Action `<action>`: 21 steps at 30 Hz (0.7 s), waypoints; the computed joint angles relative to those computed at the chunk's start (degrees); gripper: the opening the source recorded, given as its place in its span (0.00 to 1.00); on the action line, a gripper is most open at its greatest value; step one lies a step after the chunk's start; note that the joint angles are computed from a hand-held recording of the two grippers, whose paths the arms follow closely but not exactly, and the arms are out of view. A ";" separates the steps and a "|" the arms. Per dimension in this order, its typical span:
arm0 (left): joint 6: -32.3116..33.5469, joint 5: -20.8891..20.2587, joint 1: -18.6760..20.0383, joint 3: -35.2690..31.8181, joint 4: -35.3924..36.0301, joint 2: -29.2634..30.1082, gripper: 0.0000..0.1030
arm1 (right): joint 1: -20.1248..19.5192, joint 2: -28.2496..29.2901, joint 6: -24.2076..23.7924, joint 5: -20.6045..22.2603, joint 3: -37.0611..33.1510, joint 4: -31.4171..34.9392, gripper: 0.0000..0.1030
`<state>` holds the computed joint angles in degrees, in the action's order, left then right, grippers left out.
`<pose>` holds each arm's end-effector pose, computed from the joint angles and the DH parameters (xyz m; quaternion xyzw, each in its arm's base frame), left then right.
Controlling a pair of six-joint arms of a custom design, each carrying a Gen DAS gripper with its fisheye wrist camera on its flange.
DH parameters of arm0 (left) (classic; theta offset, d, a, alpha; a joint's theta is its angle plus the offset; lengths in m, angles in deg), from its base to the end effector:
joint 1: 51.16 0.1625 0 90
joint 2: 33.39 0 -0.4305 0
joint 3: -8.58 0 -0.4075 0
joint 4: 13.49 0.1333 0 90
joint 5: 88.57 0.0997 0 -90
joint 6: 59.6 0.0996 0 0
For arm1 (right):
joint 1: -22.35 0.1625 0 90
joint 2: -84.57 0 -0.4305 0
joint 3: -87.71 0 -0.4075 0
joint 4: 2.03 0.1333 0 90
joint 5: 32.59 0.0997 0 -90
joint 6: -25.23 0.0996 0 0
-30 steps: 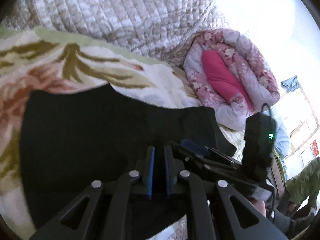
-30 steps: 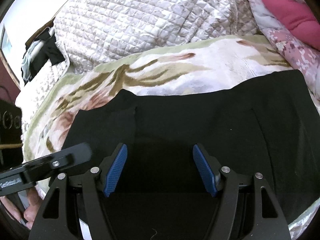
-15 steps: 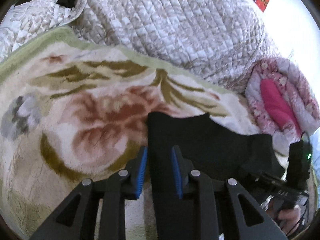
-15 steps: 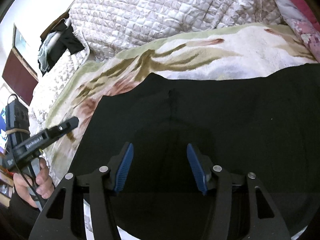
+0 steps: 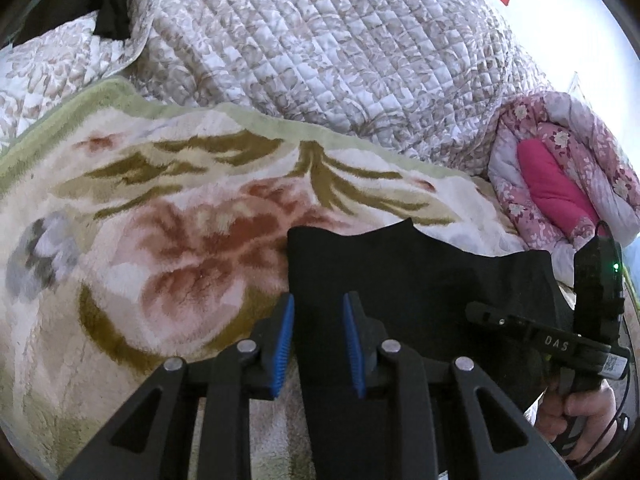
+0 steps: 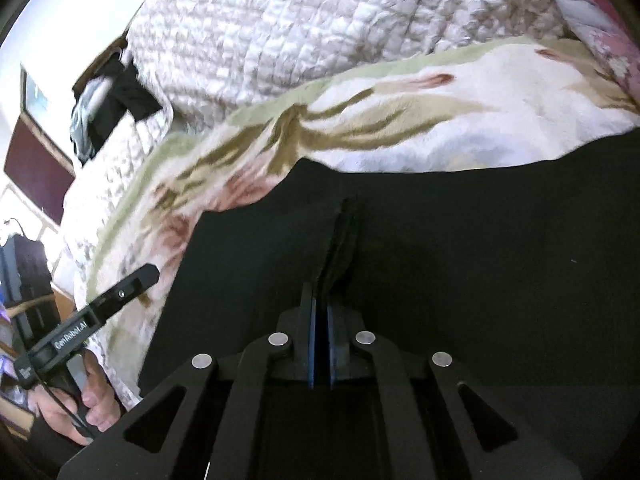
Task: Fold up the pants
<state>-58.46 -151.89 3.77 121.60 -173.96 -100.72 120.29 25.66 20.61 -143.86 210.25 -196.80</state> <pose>-0.1866 -0.5757 0.2291 0.2483 0.9187 -0.2654 0.1546 0.1708 -0.5209 0.1618 0.0362 -0.9217 0.3502 0.1627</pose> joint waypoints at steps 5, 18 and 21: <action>-0.18 0.19 -0.14 -0.30 1.97 0.36 0.28 | 0.34 0.46 -0.07 -2.78 -0.74 1.31 0.14; 1.56 1.43 0.44 -7.54 4.58 8.20 0.36 | 1.20 3.44 -2.54 -9.07 -5.17 0.00 0.20; 2.08 1.72 0.08 -6.01 3.51 7.24 0.36 | 2.64 2.46 -5.23 -10.18 -3.29 -3.94 0.20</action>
